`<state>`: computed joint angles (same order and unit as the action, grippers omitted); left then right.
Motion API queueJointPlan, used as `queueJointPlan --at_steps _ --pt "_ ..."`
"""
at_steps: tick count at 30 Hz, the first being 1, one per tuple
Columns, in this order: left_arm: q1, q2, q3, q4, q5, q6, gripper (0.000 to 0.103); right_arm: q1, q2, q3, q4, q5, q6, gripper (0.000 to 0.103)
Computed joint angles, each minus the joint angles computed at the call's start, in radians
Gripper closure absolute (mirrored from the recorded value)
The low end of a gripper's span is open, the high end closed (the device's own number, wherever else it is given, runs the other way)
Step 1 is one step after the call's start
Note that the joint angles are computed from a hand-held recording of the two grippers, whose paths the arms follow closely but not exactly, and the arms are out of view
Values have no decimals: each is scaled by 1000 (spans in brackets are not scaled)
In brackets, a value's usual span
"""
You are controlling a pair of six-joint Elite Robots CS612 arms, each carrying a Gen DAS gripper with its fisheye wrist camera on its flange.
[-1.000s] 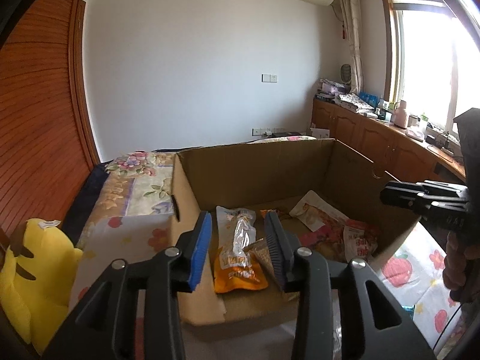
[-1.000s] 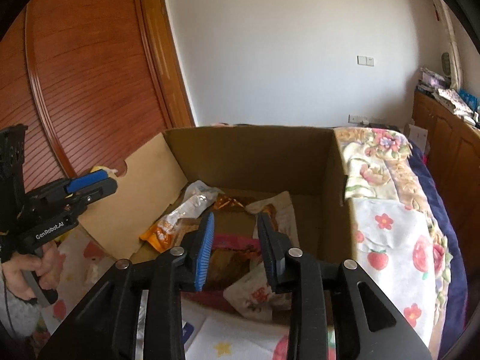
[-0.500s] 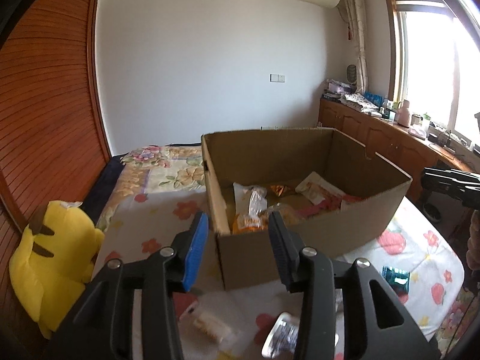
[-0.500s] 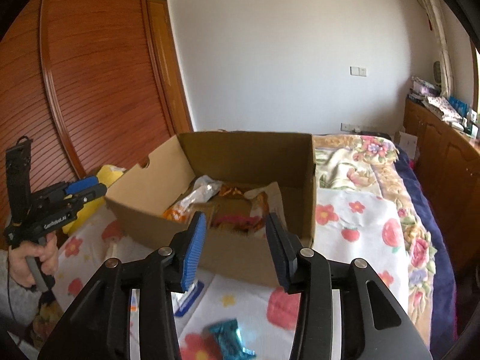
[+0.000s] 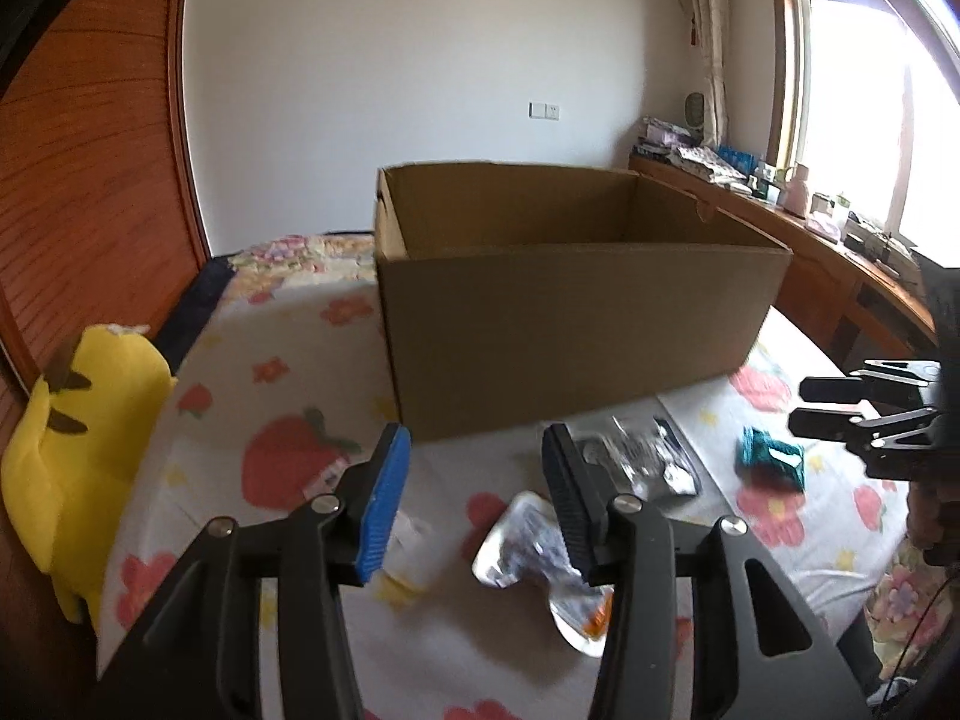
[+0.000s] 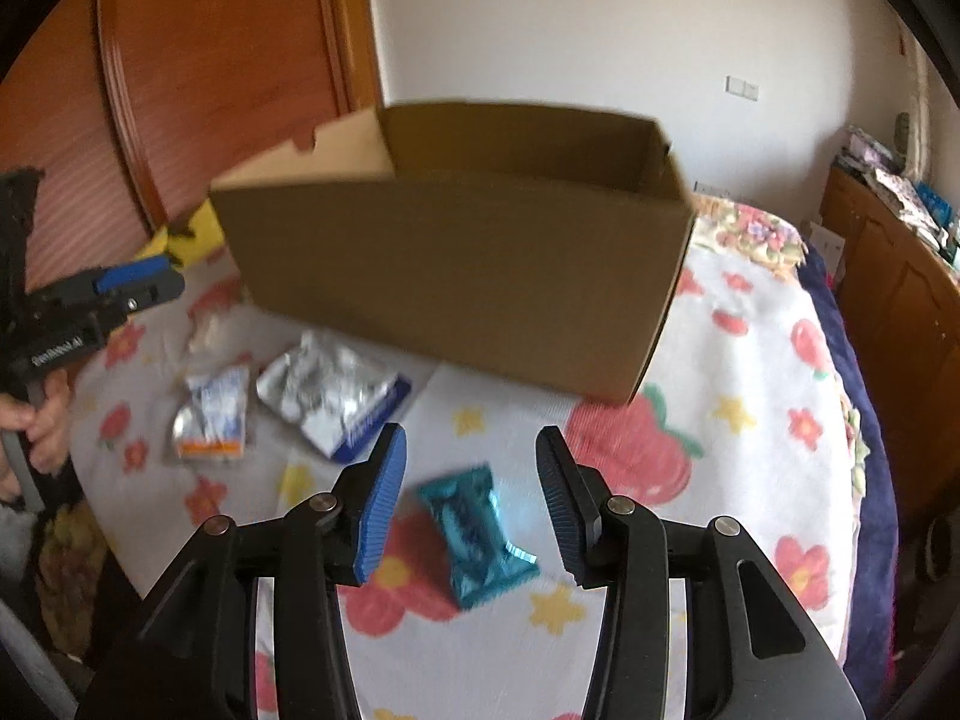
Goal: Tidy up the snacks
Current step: 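Position the right tool around the teal candy packet while the left tool approaches the silver foil packet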
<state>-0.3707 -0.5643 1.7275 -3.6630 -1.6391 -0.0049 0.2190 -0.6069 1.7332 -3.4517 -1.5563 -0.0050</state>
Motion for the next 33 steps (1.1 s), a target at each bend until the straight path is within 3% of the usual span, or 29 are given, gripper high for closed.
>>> queueJointPlan --at_steps 11,21,26,33 --pt "-18 -6 32 86 -59 -64 54 2 21 -8 76 -27 -37 57" --pt "-33 -18 49 156 -16 -118 53 -1 38 -27 95 -27 -52 56" --pt "-29 -23 65 110 3 -169 53 -4 44 -27 77 -12 -54 55" --pt "-24 -29 79 117 8 -172 52 -4 45 -24 65 -11 -49 55"
